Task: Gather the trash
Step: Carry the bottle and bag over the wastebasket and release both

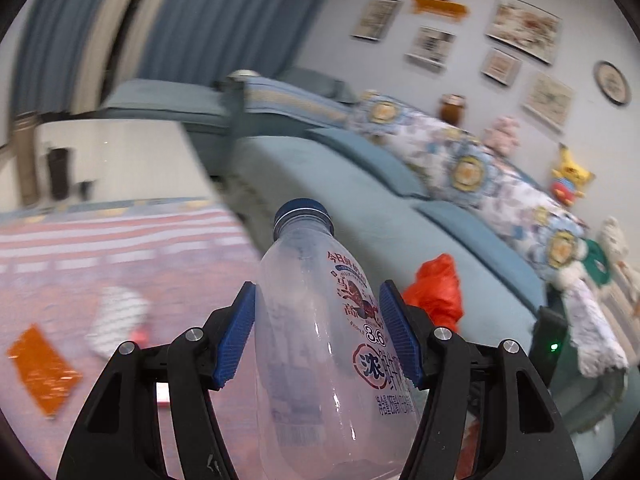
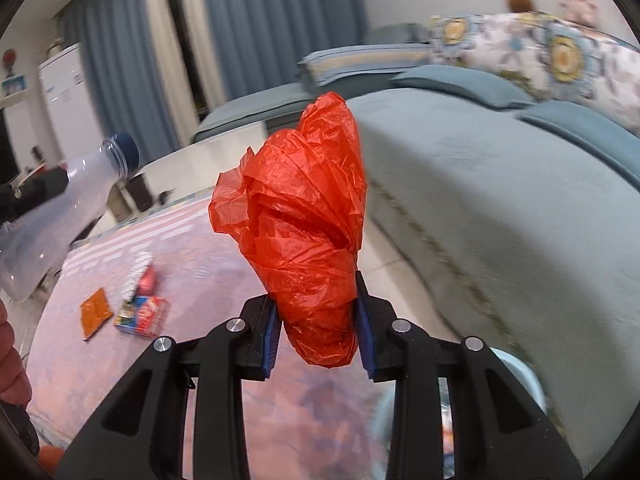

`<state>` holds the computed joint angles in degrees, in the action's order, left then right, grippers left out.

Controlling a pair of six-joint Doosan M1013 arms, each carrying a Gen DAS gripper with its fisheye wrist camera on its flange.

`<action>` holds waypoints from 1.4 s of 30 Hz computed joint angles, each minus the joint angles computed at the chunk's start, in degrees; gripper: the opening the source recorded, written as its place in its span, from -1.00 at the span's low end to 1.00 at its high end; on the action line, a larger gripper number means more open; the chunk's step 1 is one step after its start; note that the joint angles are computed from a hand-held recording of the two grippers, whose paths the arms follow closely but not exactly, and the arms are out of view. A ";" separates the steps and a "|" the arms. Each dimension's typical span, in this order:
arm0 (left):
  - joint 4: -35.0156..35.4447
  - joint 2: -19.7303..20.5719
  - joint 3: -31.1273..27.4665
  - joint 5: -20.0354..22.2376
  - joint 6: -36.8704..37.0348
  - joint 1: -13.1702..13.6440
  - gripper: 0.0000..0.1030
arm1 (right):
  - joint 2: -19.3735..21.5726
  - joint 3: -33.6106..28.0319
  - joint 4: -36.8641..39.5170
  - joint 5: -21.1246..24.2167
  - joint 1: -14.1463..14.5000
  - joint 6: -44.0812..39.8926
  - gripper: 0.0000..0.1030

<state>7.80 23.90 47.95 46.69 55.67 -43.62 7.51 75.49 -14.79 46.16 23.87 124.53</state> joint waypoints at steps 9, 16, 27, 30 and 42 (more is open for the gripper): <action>-19.86 9.61 -9.66 1.07 15.86 -2.72 0.17 | -6.70 9.08 -3.35 8.50 -5.31 7.58 -0.43; -27.16 15.22 -14.01 7.07 21.10 -3.75 0.18 | -8.00 14.54 3.16 12.18 -9.12 7.63 -0.40; -30.74 17.69 -14.17 13.11 21.55 -3.63 0.15 | -7.29 16.05 6.75 14.63 -10.13 8.16 -0.01; -31.32 17.29 -13.58 12.88 21.55 -3.37 0.18 | -7.20 15.92 5.69 14.62 -9.90 8.73 0.13; -26.00 9.07 -4.21 5.25 18.50 -2.03 0.18 | -8.19 12.62 1.80 10.12 -5.96 6.34 0.13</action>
<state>-18.20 32.96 43.74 51.94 74.17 -45.65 -0.68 88.11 -13.00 56.28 17.91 130.87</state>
